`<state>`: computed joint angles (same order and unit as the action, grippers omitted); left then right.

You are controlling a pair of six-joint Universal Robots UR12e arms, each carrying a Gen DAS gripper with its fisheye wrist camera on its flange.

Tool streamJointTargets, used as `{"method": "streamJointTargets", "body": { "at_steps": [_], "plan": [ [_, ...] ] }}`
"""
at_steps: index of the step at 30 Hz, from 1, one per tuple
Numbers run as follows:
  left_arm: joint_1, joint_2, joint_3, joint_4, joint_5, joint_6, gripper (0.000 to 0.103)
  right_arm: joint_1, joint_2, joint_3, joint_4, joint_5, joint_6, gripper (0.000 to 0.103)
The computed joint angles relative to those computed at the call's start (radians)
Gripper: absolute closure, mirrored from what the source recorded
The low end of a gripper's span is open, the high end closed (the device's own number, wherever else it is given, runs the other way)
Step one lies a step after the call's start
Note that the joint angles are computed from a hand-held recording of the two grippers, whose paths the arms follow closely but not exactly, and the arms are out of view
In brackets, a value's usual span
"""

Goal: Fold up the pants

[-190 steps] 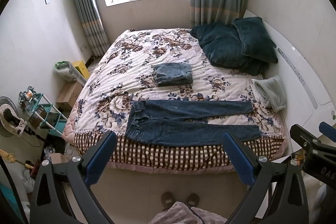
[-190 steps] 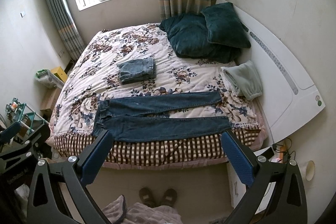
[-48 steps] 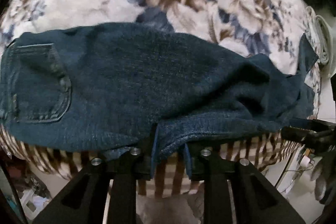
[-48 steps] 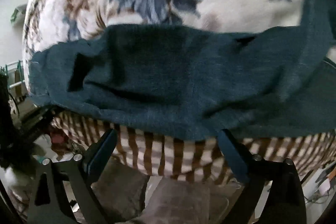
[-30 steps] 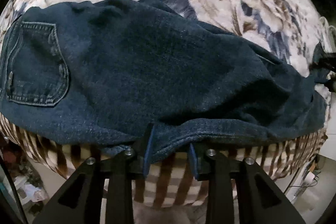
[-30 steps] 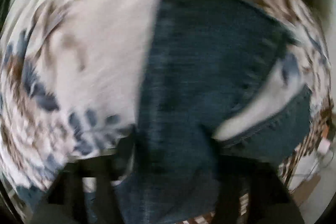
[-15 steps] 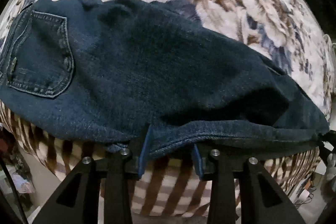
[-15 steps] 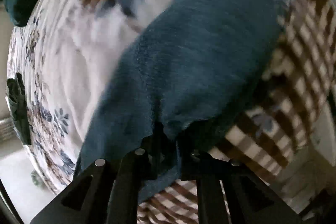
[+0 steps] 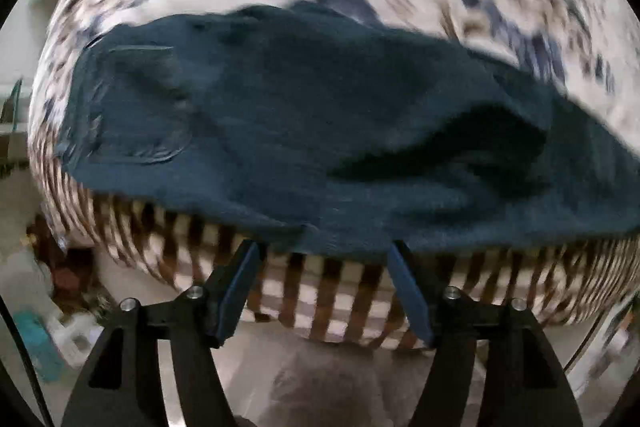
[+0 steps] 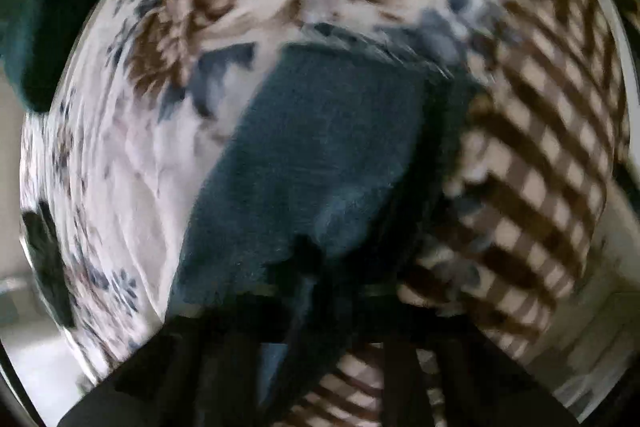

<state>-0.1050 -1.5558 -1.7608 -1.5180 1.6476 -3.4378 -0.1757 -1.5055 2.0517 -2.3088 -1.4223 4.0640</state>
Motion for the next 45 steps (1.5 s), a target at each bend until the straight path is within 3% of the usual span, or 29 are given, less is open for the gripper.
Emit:
{"method": "streamJointTargets", "body": {
  "at_steps": [3,5,6,8,9,10,11,12,13,14,15,21,25,26,28,29,33,34,35,36,37,38,41,42,45],
  "plan": [
    [0.038,0.070,-0.058,0.084,-0.052,-0.051,0.037,0.034,-0.020,-0.009,-0.076,-0.078,-0.096,0.098],
    [0.055,0.105,-0.092,0.149,-0.070,-0.071,0.023,0.047,-0.034,-0.007,-0.103,-0.129,-0.101,0.098],
    [0.069,0.107,-0.096,0.171,-0.067,-0.072,0.023,0.053,-0.033,-0.007,-0.097,-0.161,-0.083,0.098],
    [0.099,0.120,-0.117,0.228,-0.083,-0.075,0.023,0.050,-0.007,-0.018,-0.024,-0.149,-0.061,0.096],
    [0.121,0.109,-0.111,0.244,-0.087,-0.067,0.023,0.036,0.019,-0.028,0.055,-0.089,-0.052,0.094],
    [0.126,0.086,-0.089,0.246,-0.080,-0.073,0.023,0.022,0.026,-0.027,0.091,-0.036,-0.052,0.088],
    [0.134,0.085,-0.090,0.251,-0.072,-0.077,0.023,0.014,0.028,-0.024,0.108,-0.001,-0.055,0.076],
    [0.146,0.083,-0.089,0.261,-0.068,-0.081,0.023,0.025,0.028,-0.039,0.139,-0.008,-0.067,0.066],
    [0.154,0.074,-0.080,0.271,-0.060,-0.086,0.023,0.037,0.028,-0.055,0.161,-0.014,-0.081,0.041],
    [0.163,0.071,-0.080,0.296,-0.055,-0.087,0.023,0.053,0.027,-0.074,0.184,-0.023,-0.089,0.025],
    [0.178,0.077,-0.082,0.311,-0.045,-0.076,0.023,0.080,0.021,-0.097,0.210,-0.048,-0.085,0.024],
    [0.291,0.044,-0.037,0.302,-0.010,0.034,0.023,0.242,0.053,-0.238,0.275,-0.111,-0.050,0.024],
    [0.365,-0.016,0.008,0.255,0.028,0.115,0.023,0.333,0.163,-0.367,0.267,0.038,-0.173,0.024],
    [0.385,-0.043,0.022,0.230,0.028,0.145,0.023,0.357,0.202,-0.406,0.265,0.086,-0.256,0.024],
    [0.413,-0.080,0.035,0.204,0.016,0.164,0.023,0.405,0.291,-0.518,0.347,0.125,-0.466,0.025],
    [0.436,-0.097,0.035,0.198,-0.029,0.170,0.023,0.436,0.348,-0.582,0.390,0.155,-0.570,0.025],
    [0.491,-0.115,0.014,0.200,-0.185,0.161,0.023,0.512,0.494,-0.787,0.626,0.137,-0.971,0.025],
    [0.497,-0.110,0.002,0.223,-0.210,0.166,0.032,0.533,0.519,-0.824,0.669,0.108,-1.064,0.039],
    [0.506,-0.101,-0.015,0.251,-0.246,0.177,0.056,0.550,0.529,-0.836,0.670,0.072,-1.125,0.075],
    [0.513,-0.092,-0.031,0.275,-0.283,0.188,0.066,0.570,0.535,-0.843,0.663,0.014,-1.166,0.083],
    [0.512,-0.085,-0.040,0.290,-0.288,0.198,0.077,0.575,0.537,-0.848,0.660,-0.002,-1.164,0.087],
    [0.503,-0.078,-0.043,0.308,-0.257,0.209,0.079,0.576,0.533,-0.843,0.640,-0.006,-1.145,0.091],
    [0.488,-0.065,-0.055,0.353,-0.176,0.236,0.077,0.556,0.497,-0.801,0.536,0.010,-0.999,0.093],
    [0.493,-0.067,-0.057,0.342,-0.181,0.240,0.076,0.543,0.493,-0.795,0.557,0.038,-0.944,0.093],
    [0.493,-0.066,-0.059,0.326,-0.161,0.243,0.067,0.526,0.539,-0.860,0.761,0.126,-0.923,0.091]
  ]
}}
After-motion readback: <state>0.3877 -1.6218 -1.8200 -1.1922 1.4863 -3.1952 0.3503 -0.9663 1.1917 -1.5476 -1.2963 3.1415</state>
